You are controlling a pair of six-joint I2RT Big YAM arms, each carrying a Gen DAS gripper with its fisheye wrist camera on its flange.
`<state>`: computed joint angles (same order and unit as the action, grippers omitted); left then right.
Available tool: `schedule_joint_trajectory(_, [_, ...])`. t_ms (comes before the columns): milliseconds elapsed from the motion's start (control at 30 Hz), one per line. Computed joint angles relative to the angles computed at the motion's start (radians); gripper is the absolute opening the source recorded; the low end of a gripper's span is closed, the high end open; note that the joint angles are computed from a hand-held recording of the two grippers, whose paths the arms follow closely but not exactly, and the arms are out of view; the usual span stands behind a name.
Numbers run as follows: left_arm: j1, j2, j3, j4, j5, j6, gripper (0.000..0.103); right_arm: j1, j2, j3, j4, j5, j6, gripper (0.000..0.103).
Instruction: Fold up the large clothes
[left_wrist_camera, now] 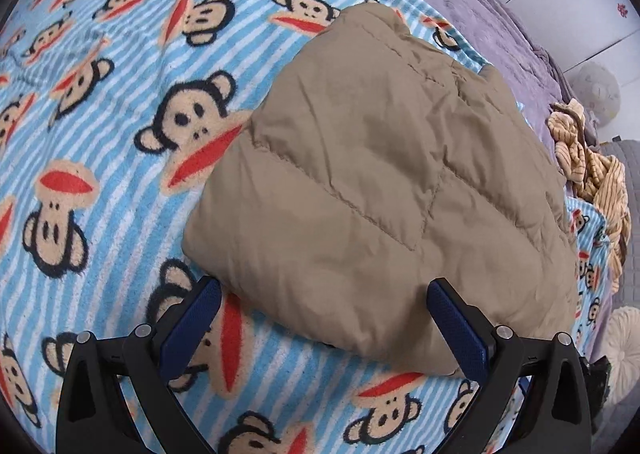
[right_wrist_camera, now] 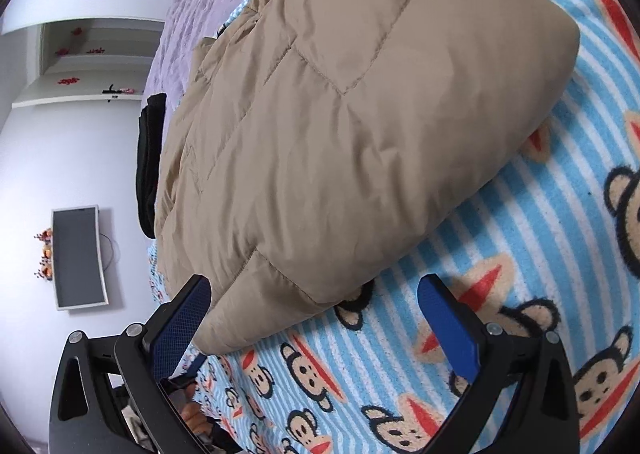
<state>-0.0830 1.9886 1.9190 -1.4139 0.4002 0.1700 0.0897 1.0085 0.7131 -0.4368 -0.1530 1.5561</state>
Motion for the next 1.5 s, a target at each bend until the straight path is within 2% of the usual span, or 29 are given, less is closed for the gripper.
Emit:
schedule_joint_trajectory(100, [0.020,0.024,0.011,-0.065,0.092,0.008,0.103,-0.006,0.007,-0.019,0.059,-0.007,0.024,0.103])
schedule_joint_trajectory(200, [0.023,0.017,-0.015,-0.063,0.116,0.009,0.103,-0.011,0.012,-0.023,0.069,-0.014,0.021,0.103])
schedule_joint_trajectory(333, [0.014,0.012,-0.035,-0.039,0.108,-0.005,0.103,-0.018,0.014,-0.035,0.086,-0.024,0.037,0.103])
schedule_joint_trajectory(500, [-0.026,0.001,-0.046,0.048,0.027,-0.047,0.103,-0.017,0.015,-0.056,0.134,-0.025,0.065,0.103])
schedule_joint_trajectory(600, [-0.038,0.000,-0.050,0.066,-0.001,-0.042,0.103,-0.022,0.031,-0.061,0.171,-0.034,0.068,0.103])
schedule_joint_trajectory(833, [-0.040,0.010,-0.042,0.075,0.020,-0.049,0.103,-0.036,0.083,-0.047,0.222,-0.059,0.065,0.103])
schedule_joint_trajectory(1067, [-0.045,0.043,-0.014,0.094,0.109,-0.076,0.103,-0.058,0.151,-0.015,0.280,-0.086,0.055,0.103])
schedule_joint_trajectory(1233, [-0.014,0.132,0.055,0.061,0.289,-0.196,0.103,-0.077,0.206,0.006,0.321,-0.117,0.037,0.103])
schedule_joint_trajectory(1333, [-0.003,0.172,0.106,0.040,0.349,-0.257,0.102,-0.091,0.237,-0.009,0.374,-0.133,0.068,0.103])
schedule_joint_trajectory(1367, [-0.003,0.172,0.112,0.046,0.350,-0.265,0.099,-0.093,0.241,-0.014,0.386,-0.133,0.077,0.103])
schedule_joint_trajectory(1433, [-0.009,0.159,0.104,0.070,0.308,-0.244,0.065,-0.094,0.241,-0.018,0.394,-0.132,0.083,0.103])
schedule_joint_trajectory(1467, [-0.010,0.151,0.098,0.084,0.302,-0.230,0.055,-0.094,0.240,-0.019,0.395,-0.131,0.083,0.103])
schedule_joint_trajectory(1500, [-0.011,0.142,0.093,0.096,0.311,-0.217,0.039,-0.093,0.238,-0.020,0.397,-0.130,0.087,0.103])
